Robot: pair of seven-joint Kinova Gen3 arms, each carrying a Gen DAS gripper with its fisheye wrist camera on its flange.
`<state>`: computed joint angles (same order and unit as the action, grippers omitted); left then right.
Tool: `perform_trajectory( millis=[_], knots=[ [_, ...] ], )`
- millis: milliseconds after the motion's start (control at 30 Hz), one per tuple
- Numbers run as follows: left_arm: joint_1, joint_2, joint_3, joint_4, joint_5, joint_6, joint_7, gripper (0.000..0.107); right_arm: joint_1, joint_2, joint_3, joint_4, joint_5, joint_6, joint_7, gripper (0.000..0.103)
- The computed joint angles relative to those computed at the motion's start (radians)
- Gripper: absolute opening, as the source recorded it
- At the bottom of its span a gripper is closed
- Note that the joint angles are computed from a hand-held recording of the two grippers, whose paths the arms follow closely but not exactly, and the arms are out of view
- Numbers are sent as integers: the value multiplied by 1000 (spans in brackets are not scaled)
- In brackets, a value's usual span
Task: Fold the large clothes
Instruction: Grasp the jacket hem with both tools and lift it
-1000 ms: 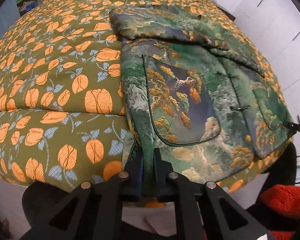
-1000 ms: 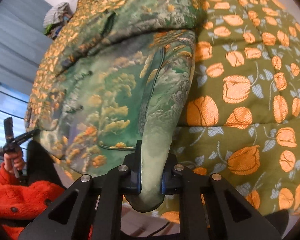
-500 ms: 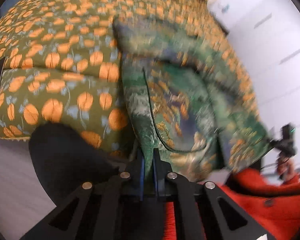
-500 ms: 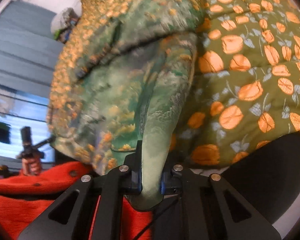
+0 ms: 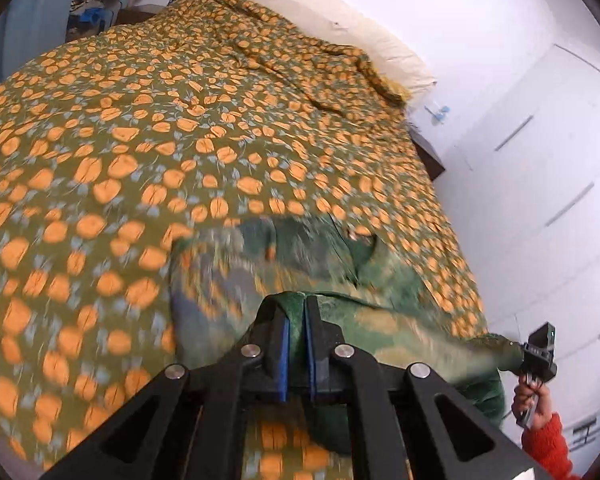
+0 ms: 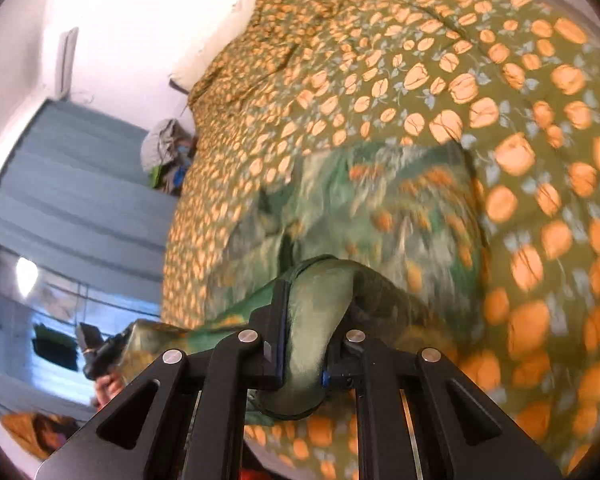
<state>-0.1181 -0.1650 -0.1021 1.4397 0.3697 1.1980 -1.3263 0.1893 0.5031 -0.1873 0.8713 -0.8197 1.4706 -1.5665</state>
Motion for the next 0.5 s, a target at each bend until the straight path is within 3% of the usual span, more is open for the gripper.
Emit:
perform_trajectory(
  millis=[200,367,433,500],
  knots=[
    [0,184,54,-53,-85,-67,41,8,-72,168,1,-152,69,-50,-121,13],
    [-24,246,61,-16,-76,-115,57,12,-102,283,-21,-256,125,-33,-199,14],
    [-48,270,58,-24,-43,-103,49,24,-98,309,-35,-263,128,-38,-213,18],
    [-55,283,46,-40,-44,-95,73,52,-88,321,-48,-253,123,-45,-226,19]
  ],
)
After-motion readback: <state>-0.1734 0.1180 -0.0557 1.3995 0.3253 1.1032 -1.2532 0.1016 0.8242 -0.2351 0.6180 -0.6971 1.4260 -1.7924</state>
